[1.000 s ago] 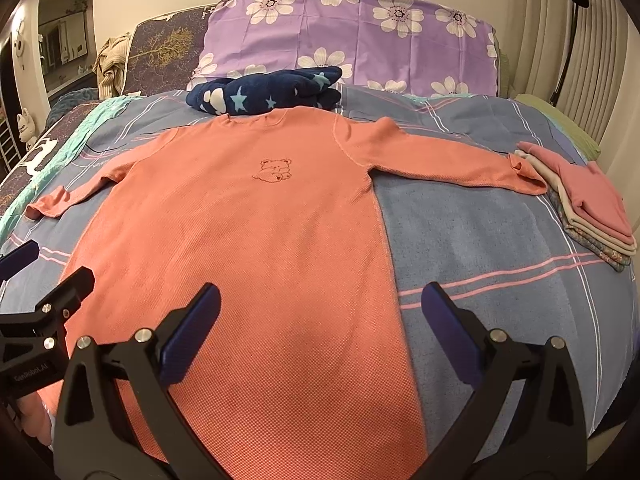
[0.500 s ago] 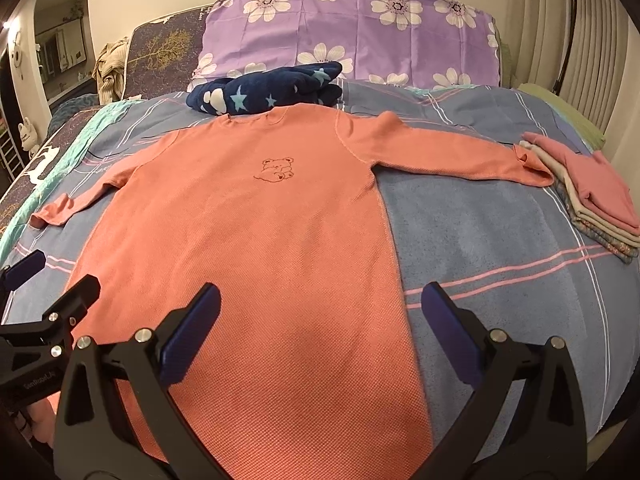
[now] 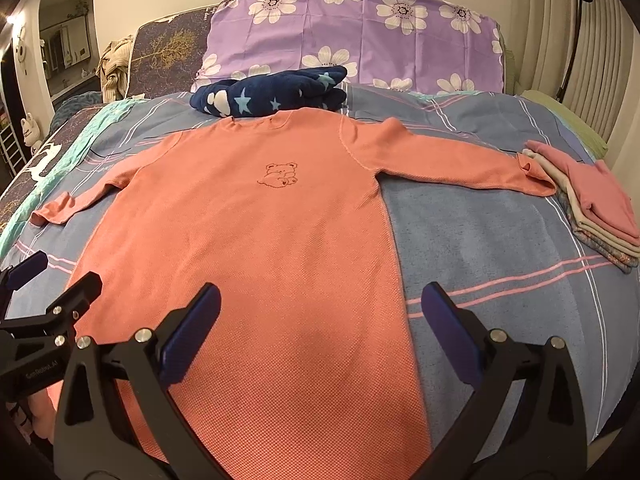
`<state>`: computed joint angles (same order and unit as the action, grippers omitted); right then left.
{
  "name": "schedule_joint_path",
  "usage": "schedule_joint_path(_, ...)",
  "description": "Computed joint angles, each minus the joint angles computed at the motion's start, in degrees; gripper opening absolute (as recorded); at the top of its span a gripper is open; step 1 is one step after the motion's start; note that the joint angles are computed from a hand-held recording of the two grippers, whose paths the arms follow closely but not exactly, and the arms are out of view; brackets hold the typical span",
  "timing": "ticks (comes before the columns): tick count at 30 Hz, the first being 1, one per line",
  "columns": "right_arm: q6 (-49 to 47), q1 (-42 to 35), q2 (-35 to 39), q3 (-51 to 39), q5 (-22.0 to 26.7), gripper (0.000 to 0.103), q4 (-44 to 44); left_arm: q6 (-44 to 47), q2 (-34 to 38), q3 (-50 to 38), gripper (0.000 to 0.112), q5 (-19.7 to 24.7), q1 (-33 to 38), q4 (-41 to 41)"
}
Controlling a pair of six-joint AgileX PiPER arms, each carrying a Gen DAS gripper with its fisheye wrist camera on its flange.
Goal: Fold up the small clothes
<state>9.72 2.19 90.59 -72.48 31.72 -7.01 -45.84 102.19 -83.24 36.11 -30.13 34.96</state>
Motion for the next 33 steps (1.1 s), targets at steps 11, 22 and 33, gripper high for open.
schedule_joint_path(11, 0.5, 0.3, 0.6, 0.6, -2.5, 0.101, -1.9, 4.9, -0.9, 1.8, 0.100, -6.0, 4.7, -8.4)
schedule_joint_path(22, -5.5, -0.5, 2.3, -1.7, -1.4, 0.082, 4.2, 11.2, -0.4, 1.2, 0.087, -7.5, 8.1, -15.3)
schedule_joint_path(33, -6.2, 0.0, 3.4, -3.5, -1.1, 0.078, 3.3, 13.7, 0.4, -0.1, 0.087, -8.2, 9.9, -17.0)
